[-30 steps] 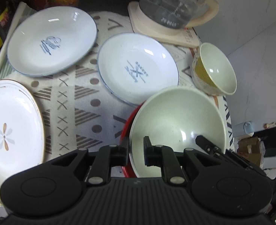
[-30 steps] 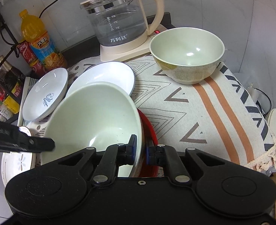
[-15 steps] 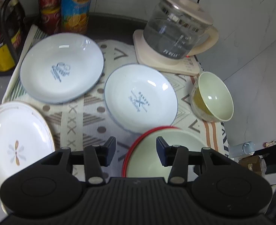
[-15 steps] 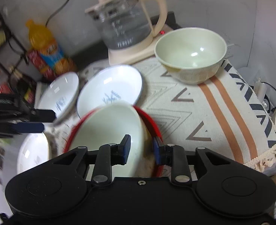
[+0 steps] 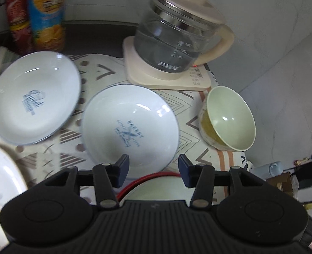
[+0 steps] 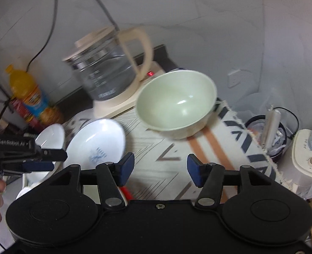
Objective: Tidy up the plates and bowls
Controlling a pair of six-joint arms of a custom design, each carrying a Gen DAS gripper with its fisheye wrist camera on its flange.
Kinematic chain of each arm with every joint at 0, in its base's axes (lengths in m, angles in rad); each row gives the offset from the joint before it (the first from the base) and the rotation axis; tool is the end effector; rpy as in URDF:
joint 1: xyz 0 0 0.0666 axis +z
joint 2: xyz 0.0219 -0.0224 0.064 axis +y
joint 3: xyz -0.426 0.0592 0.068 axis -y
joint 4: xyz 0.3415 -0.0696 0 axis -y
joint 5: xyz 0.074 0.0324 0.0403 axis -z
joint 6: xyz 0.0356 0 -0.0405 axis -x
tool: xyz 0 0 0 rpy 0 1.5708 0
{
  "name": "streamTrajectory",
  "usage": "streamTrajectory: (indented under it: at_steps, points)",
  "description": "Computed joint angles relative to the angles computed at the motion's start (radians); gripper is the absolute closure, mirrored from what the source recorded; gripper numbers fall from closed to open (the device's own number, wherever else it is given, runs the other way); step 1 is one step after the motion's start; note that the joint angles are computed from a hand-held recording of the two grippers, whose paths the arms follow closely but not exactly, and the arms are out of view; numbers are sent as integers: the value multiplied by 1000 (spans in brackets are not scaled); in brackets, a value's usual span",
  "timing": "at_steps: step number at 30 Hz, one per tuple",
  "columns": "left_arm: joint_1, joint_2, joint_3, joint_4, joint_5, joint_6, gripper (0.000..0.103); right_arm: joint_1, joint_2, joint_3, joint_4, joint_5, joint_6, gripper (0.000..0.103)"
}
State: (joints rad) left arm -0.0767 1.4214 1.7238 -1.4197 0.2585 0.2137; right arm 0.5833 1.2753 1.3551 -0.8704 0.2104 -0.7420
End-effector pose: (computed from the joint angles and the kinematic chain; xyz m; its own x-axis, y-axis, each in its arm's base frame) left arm 0.3972 -0.0401 0.5661 -0.9153 -0.1353 -0.3794 -0.0086 0.9482 -0.3175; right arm 0.3212 0.2026 0.5077 -0.7184 0.3177 -0.6188 0.0942 0.9259 0.3659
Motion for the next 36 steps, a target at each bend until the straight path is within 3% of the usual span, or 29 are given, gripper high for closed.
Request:
streamTrajectory:
  at_steps: [8, 22, 31, 34, 36]
  points:
    - [-45, 101, 48, 18, 19, -21, 54, -66, 41, 13, -2, 19, -17, 47]
    - [-115, 243, 189, 39, 29, -35, 54, -164, 103, 32, 38, -38, -102, 47]
    - [-160, 305, 198, 59, 14, -15, 54, -192, 146, 7, 68, -82, -137, 48]
    - [-167, 320, 193, 65, 20, -21, 55, -203, 158, -1, 85, -116, -148, 63]
    - [-170, 329, 192, 69, 29, -11, 61, -208, 168, 1, 88, -136, -153, 74]
